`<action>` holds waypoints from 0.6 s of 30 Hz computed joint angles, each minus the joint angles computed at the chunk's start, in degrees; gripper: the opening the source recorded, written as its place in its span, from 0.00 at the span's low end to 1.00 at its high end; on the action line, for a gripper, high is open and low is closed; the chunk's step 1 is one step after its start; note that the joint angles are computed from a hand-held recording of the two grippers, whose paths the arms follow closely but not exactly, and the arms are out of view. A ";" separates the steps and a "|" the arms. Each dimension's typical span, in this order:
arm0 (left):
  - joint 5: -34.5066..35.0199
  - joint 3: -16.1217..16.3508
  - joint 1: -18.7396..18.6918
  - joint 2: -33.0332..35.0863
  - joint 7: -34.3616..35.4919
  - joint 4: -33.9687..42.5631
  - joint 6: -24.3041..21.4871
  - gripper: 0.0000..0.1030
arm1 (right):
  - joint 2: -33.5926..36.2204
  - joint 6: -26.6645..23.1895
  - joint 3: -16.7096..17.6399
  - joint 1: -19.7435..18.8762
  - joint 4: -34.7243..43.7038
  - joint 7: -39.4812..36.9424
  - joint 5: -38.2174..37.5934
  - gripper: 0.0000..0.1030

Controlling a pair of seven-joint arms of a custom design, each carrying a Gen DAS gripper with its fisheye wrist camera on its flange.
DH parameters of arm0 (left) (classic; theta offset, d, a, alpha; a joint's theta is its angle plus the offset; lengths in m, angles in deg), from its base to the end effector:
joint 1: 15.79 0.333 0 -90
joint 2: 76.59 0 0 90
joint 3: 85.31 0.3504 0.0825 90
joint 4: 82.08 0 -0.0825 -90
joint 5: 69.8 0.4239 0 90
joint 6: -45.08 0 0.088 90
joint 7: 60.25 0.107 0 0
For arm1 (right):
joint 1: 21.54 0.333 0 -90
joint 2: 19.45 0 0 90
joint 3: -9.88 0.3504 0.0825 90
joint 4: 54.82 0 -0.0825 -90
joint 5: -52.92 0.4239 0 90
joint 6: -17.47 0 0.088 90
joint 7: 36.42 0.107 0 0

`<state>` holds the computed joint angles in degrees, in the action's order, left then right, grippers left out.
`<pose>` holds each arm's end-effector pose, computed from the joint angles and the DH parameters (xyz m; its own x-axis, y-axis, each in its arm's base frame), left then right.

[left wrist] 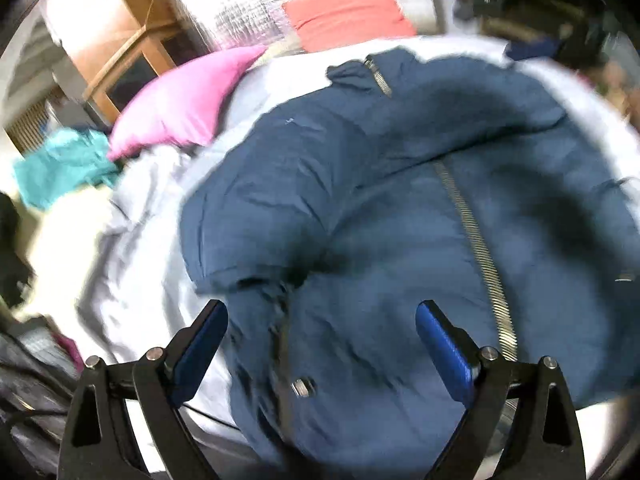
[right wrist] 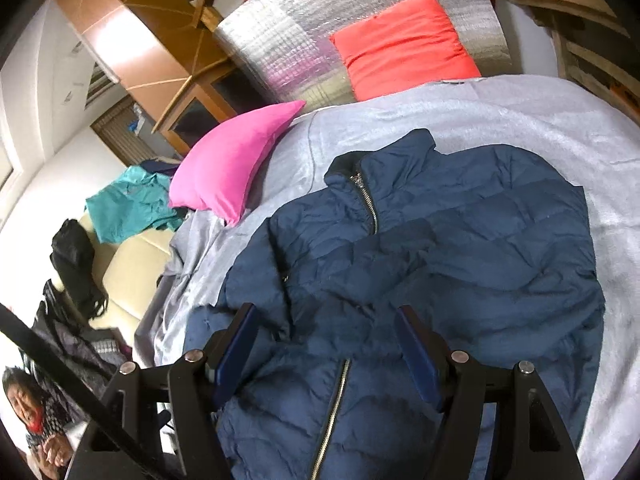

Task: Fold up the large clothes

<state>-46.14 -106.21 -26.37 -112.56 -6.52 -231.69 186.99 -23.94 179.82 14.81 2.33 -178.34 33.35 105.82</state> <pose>0.3509 -0.2267 0.5005 -0.0843 -0.9629 -0.2565 -0.7885 0.2219 -0.5737 0.5389 0.2507 0.5200 0.2473 -0.8139 -0.5258 -0.8059 0.1285 -0.5779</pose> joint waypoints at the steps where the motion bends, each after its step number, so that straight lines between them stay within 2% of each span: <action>1: -1.84 2.01 -1.41 -3.30 -0.25 -2.28 2.78 0.92 | -0.40 0.06 0.16 0.10 -0.55 -0.08 -0.32 0.72; 3: -6.66 6.91 -3.43 -8.02 1.46 -4.91 7.23 0.92 | -0.86 -0.41 0.26 0.56 -1.13 -0.78 -0.04 0.71; 5: -10.35 10.12 -2.04 -10.78 1.33 -6.12 11.72 0.92 | -1.20 -1.30 0.39 1.27 -1.29 -2.78 0.37 0.72; 8: -14.16 14.12 2.32 -7.18 2.30 -3.10 14.42 0.92 | -1.72 -1.83 1.24 2.91 -1.05 -6.35 -0.65 0.72; 11: -16.86 14.03 10.38 -0.79 -1.45 1.22 14.32 0.92 | -0.86 -3.75 2.09 4.80 1.12 -10.32 -0.69 0.72; 12: -18.51 15.06 11.55 1.07 -2.08 1.94 14.73 0.92 | 0.32 -5.07 2.95 5.32 2.80 -9.87 -3.17 0.71; 14: -21.82 16.99 13.32 3.88 -3.24 0.84 18.68 0.92 | 3.15 -5.77 4.99 6.30 5.90 -6.69 -10.32 0.71; 15: -22.70 16.63 14.58 4.70 -4.43 0.29 18.91 0.92 | 4.67 -6.73 5.76 6.81 7.48 -5.47 -13.03 0.71; 17: -26.47 18.38 14.79 3.25 -5.74 -1.72 16.73 0.92 | 8.06 -8.74 7.20 7.87 10.86 -3.84 -17.53 0.71; 18: -28.84 20.42 14.00 2.88 -4.91 -2.71 17.86 0.92 | 10.08 -8.42 7.83 8.76 12.46 -1.63 -21.59 0.71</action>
<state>-74.98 -85.79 -12.37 -109.68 -11.42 -234.40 204.84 -13.86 171.40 22.64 11.10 -165.89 31.72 84.23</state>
